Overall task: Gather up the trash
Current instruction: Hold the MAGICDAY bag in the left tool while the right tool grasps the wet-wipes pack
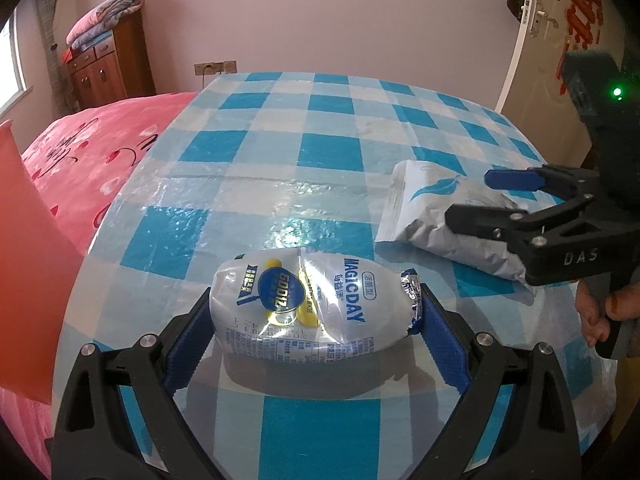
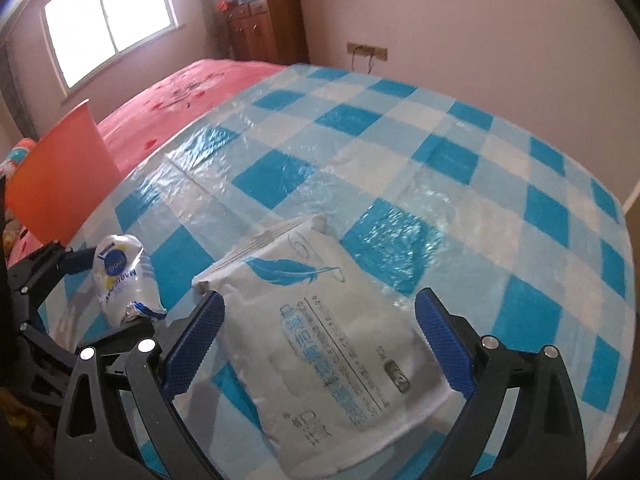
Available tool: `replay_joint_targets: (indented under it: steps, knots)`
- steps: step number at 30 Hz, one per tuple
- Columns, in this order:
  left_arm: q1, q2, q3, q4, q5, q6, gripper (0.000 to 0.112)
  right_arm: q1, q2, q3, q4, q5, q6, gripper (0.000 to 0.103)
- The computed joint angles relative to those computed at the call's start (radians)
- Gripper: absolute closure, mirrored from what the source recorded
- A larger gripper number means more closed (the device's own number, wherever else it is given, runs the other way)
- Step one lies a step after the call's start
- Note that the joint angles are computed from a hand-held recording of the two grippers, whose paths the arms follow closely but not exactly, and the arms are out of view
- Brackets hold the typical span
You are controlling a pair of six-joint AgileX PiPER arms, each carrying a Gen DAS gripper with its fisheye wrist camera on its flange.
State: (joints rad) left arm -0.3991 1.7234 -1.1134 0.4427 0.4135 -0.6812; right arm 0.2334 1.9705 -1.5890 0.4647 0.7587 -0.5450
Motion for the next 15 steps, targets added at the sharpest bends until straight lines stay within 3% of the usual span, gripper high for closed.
replay_joint_targets:
  steps: [6,15]
  knots:
    - [0.018,-0.001,0.003,-0.022,-0.008,0.024,0.018,0.004,-0.005,0.029,0.024,0.003,-0.06,0.006]
    - [0.036,-0.005,0.01,-0.082,-0.025,0.072,0.018,0.065,0.016,0.014,-0.101,-0.032,-0.001,0.004]
